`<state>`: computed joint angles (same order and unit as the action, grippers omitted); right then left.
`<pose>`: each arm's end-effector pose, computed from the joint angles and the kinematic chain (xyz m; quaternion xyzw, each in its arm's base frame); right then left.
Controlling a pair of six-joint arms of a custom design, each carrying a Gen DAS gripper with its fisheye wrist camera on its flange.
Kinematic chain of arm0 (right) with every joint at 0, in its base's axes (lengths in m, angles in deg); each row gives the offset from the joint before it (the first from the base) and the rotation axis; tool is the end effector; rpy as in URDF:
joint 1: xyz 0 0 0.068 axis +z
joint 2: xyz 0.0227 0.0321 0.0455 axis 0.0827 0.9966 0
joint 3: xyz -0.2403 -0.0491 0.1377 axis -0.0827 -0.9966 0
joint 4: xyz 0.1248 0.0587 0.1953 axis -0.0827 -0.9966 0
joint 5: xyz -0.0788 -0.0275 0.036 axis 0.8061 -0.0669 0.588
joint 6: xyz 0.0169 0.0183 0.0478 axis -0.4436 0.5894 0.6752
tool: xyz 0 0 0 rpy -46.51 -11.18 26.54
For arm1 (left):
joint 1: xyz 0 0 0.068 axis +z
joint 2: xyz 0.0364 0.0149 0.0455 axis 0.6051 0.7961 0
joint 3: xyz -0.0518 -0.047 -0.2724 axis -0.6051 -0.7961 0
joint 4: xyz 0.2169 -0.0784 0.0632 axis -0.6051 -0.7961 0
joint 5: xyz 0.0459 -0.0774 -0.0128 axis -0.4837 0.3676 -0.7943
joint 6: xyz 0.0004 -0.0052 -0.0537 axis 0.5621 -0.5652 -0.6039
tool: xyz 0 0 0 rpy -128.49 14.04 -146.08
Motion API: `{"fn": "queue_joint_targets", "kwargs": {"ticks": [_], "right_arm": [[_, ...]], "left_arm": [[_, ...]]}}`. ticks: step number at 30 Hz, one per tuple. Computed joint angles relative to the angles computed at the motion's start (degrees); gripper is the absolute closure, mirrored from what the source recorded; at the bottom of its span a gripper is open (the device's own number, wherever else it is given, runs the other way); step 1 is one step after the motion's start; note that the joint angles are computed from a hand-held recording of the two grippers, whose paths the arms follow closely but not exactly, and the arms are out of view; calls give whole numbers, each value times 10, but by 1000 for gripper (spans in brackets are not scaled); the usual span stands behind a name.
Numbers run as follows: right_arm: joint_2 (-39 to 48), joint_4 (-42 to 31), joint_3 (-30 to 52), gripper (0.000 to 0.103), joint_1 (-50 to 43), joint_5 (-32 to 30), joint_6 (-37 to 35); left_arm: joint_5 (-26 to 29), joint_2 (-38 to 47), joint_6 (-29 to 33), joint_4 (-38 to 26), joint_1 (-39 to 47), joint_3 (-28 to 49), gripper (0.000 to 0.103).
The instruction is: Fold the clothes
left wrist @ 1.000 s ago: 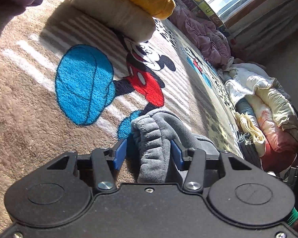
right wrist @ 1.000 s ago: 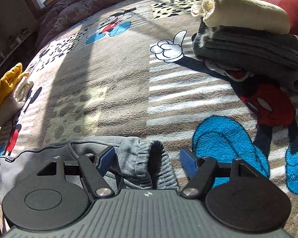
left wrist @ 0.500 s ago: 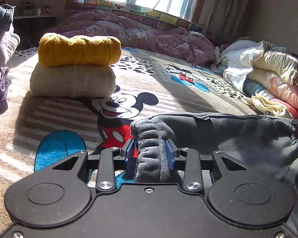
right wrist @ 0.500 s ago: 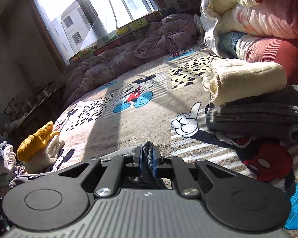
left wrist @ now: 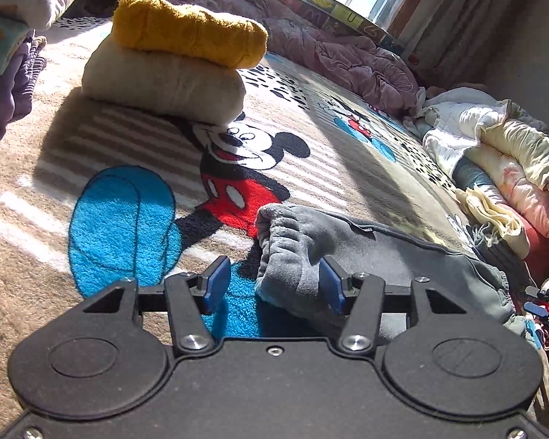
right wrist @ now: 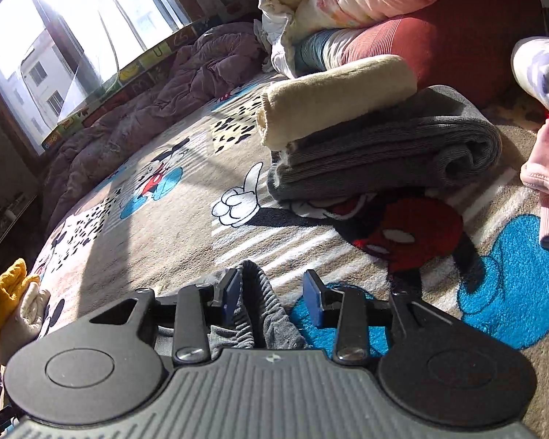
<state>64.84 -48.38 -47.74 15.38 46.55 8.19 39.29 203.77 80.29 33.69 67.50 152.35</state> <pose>0.2649 0.0415 0.1376 0.3165 0.8238 0.1277 0.4525 0.3450 0.1720 0.1438 -0.0187 0.8870 -0.2426 0.3926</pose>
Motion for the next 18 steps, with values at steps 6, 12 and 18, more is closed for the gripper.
{"fn": "queue_joint_targets", "kwargs": {"ticks": [6, 12, 18], "right_arm": [[-77, 20, -112, 56, 94, 68, 75], [-118, 36, -196, 47, 208, 175, 194], [-87, 99, -251, 43, 259, 207, 252]], "left_arm": [[46, -68, 57, -201, 72, -49, 49], [52, -150, 214, -394, 182, -136, 46], [19, -173, 381, -528, 277, -178, 43]]}}
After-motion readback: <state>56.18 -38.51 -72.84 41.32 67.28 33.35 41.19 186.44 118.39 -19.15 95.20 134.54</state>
